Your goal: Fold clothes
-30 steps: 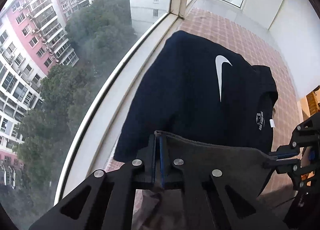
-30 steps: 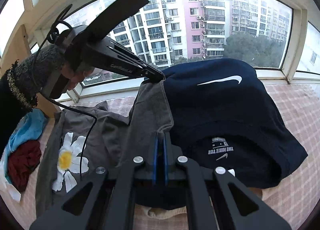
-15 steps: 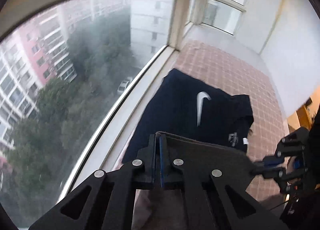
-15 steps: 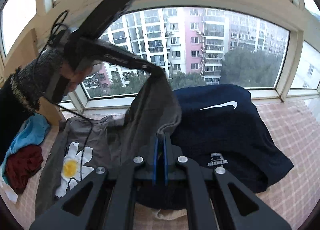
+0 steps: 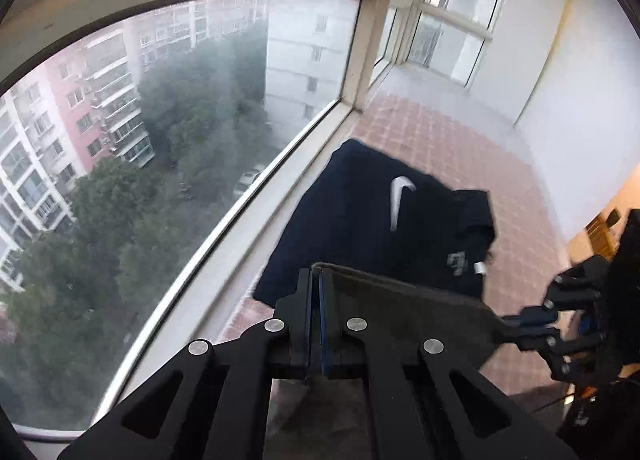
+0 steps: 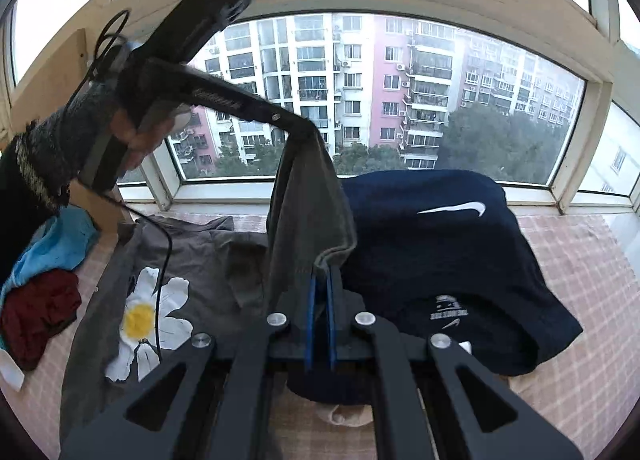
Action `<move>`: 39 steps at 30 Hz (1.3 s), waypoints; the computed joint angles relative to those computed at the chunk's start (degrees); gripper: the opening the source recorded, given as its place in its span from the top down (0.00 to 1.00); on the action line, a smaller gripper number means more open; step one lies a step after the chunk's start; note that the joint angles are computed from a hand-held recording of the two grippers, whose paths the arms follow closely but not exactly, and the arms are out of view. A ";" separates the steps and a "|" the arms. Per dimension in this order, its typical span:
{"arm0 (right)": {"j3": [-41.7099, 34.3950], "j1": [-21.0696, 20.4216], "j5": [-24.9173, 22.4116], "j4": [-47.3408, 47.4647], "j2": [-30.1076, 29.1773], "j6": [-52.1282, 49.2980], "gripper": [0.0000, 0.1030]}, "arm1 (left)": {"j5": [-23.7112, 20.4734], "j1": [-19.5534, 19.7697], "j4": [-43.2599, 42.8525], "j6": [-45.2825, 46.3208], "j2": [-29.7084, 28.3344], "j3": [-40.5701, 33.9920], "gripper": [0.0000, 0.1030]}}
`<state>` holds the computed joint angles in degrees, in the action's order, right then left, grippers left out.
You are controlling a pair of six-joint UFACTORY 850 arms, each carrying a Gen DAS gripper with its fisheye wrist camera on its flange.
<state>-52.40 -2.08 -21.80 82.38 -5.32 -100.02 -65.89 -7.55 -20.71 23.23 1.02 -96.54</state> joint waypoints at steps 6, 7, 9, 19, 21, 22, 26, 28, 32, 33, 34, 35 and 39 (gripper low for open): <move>0.90 -0.75 1.22 3.55 0.78 -2.52 0.95 | -0.35 -5.16 0.99 -1.67 -5.35 -6.71 0.98; 1.13 -1.03 1.29 3.96 1.00 -2.67 0.95 | -0.39 -6.50 1.14 -1.60 -6.75 -8.78 0.98; 1.35 -1.38 1.69 4.08 1.06 -2.45 0.95 | -0.82 -9.76 2.80 -0.75 -9.48 -12.40 0.98; 0.21 -2.28 -0.10 1.87 -0.97 0.70 0.95 | 0.43 -8.55 4.75 -1.87 -7.89 -6.65 0.98; 0.46 -1.60 -0.25 2.40 -0.35 -0.69 0.95 | 1.71 -6.26 2.14 -1.14 -5.15 -3.60 0.98; 0.56 -1.26 -0.33 2.65 -0.05 -1.36 0.95 | 2.23 -5.44 2.27 -0.90 -3.50 -1.82 0.98; 1.01 0.58 -1.88 0.87 1.51 -2.00 0.95 | 4.07 -1.46 0.09 0.57 3.63 6.30 0.98; 1.09 1.77 -1.71 -0.30 1.94 -2.89 0.95 | 4.42 1.34 -2.40 2.25 7.16 10.64 0.98; 1.28 4.85 -1.53 -6.21 1.44 -0.92 0.95 | 3.08 6.99 -5.21 4.53 14.19 20.73 0.98; 1.61 5.73 -1.33 -7.37 1.16 -0.52 0.95 | 2.59 7.70 -4.85 4.59 15.37 22.89 0.98; 2.21 6.68 -0.97 -8.14 0.76 -0.38 0.95 | 2.08 8.43 -4.48 4.68 16.51 25.00 0.98; 2.76 7.65 -0.59 -8.91 0.32 -0.21 0.95 | 1.57 9.18 -4.09 4.77 17.61 27.08 0.98; 3.88 10.27 -1.40 -11.97 -3.25 2.61 0.95 | 0.62 10.05 -1.12 4.41 20.50 32.98 0.98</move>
